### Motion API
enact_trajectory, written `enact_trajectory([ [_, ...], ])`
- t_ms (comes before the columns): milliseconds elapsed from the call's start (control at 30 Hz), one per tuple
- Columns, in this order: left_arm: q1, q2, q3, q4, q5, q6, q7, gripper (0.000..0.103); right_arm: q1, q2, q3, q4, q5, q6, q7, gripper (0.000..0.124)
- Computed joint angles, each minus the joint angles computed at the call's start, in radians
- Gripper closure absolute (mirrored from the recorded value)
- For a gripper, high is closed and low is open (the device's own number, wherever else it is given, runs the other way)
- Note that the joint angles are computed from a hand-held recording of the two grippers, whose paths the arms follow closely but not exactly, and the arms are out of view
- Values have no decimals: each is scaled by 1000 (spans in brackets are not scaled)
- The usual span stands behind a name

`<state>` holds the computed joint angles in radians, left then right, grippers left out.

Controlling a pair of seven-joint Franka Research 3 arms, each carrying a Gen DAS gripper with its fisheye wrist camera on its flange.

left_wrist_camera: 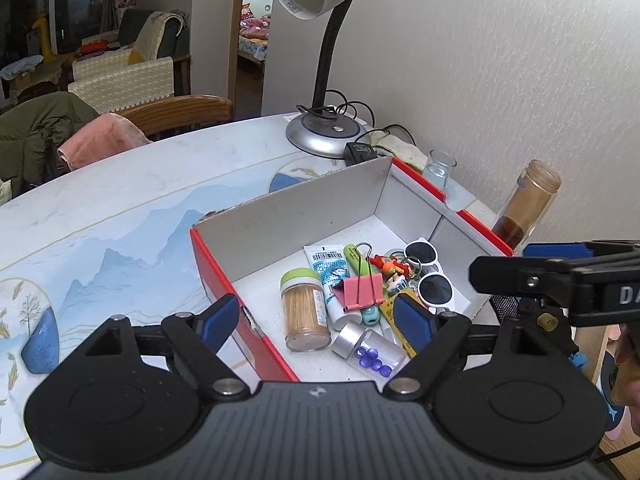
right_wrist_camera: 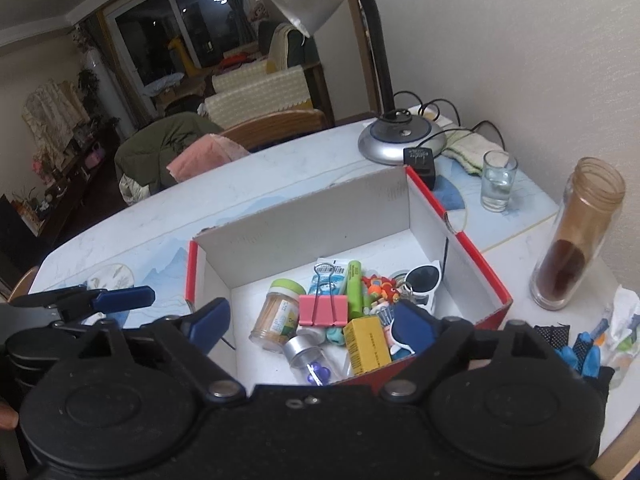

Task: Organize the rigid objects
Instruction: 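Withdraw both open tools away from the filled shoebox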

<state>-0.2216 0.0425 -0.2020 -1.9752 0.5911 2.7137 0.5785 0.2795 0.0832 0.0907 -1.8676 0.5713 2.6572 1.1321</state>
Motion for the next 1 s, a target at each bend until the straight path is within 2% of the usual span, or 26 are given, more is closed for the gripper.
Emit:
enact_trajectory([
  [167,2,-25,-4,-33,-18,14,3,12,7,-38,-1,-51,4,42,29,25],
  [267,3,-41,-7,-56,-28,29,10,1,12,-63,-1,-86,11,65,32,23],
  [433,7,-69,-15,-89,-23,45,-12,0,23,-102,-4,-148,37,112,46,21],
  [633,7,-96,-28,-110,8,22,-41,0,37,-145,-4,-221,5,175,71,21],
  [833,7,-131,-43,-136,40,-11,-69,0,53,-182,-14,-264,35,171,54,21],
  [1000,4,-147,-48,-154,17,-9,-62,0,63,-206,-18,-290,50,169,43,21],
])
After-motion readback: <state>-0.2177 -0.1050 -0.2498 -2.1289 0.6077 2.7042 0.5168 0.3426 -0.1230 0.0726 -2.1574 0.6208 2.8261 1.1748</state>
